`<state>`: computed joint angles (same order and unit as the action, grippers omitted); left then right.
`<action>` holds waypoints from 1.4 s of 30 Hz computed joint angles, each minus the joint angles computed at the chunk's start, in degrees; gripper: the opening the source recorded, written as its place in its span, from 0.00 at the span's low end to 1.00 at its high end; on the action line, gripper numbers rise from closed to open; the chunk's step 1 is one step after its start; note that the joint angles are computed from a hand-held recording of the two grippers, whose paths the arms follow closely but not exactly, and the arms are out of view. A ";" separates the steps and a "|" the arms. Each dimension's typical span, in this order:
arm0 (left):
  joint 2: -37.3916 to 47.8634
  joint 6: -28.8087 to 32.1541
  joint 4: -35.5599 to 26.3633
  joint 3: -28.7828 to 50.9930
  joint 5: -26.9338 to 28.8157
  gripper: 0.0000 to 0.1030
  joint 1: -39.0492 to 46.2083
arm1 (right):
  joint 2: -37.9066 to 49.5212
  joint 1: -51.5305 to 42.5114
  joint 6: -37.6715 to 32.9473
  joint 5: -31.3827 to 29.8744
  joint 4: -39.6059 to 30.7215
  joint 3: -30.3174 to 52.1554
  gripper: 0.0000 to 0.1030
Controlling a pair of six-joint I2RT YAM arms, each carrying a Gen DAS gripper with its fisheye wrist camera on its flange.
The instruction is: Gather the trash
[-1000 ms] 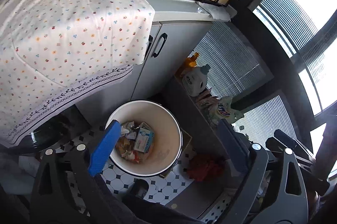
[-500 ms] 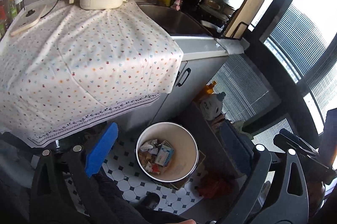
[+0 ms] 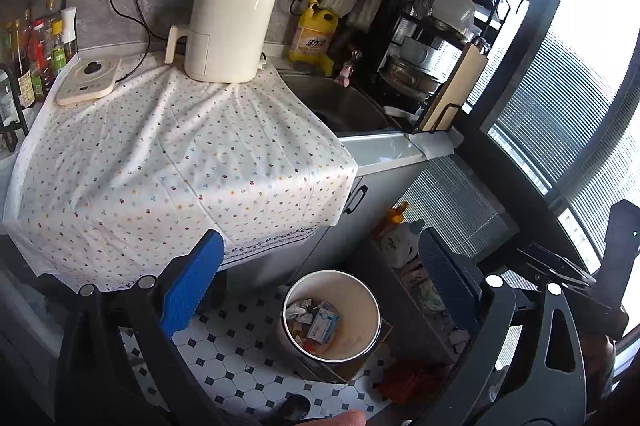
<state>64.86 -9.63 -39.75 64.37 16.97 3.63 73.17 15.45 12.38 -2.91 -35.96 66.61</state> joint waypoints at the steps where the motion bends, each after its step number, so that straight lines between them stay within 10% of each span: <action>1: -0.75 1.33 -0.47 0.05 0.54 0.94 1.15 | -0.47 1.26 1.01 1.20 0.00 0.30 0.92; 17: -6.91 24.46 -10.95 3.46 21.14 0.94 31.51 | -0.60 30.06 21.48 27.88 -4.21 3.88 0.92; 42: -6.05 46.58 -25.71 7.29 35.77 0.94 51.92 | 3.50 46.85 34.59 40.30 -8.33 7.45 0.92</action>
<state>58.82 36.95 -65.46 71.66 52.74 55.55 76.68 62.29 46.97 37.39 -44.29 74.06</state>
